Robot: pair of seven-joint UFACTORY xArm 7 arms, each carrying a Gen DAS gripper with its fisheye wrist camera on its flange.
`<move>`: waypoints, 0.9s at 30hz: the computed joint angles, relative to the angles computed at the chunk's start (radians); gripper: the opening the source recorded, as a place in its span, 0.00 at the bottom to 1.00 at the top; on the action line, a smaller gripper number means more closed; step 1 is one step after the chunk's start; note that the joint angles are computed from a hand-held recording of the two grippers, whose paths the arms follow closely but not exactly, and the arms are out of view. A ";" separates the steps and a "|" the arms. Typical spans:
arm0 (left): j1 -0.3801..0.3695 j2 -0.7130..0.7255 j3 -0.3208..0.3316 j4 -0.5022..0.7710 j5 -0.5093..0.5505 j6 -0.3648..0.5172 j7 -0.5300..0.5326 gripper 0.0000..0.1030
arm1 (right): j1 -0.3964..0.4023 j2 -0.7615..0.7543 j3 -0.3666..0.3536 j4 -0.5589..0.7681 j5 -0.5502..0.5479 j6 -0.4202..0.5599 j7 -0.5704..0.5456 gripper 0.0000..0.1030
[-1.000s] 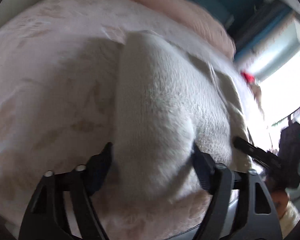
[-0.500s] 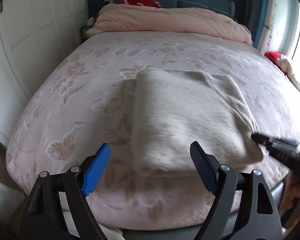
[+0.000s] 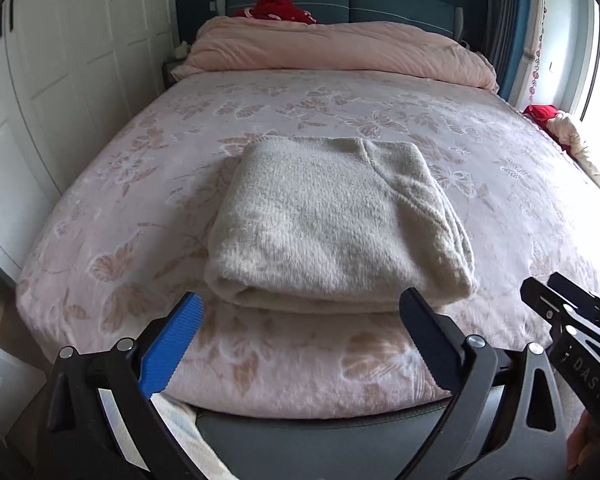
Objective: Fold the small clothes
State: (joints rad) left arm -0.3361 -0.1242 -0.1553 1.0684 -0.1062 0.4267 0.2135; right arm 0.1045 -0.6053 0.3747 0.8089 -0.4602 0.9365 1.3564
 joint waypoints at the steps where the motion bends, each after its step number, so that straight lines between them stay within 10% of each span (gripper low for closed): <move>1: 0.003 -0.013 -0.005 -0.014 0.017 -0.008 -0.014 0.94 | 0.000 -0.003 0.005 -0.001 -0.001 0.004 0.006 0.48; 27: 0.028 -0.117 -0.040 -0.114 0.199 -0.043 -0.199 0.93 | 0.049 0.047 0.036 0.070 -0.015 0.109 0.053 0.58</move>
State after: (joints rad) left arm -0.3080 -0.2416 -0.1951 0.9546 0.0924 0.3833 0.0146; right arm 0.1537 -0.5580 0.4107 0.8787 -0.4752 1.0458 1.4097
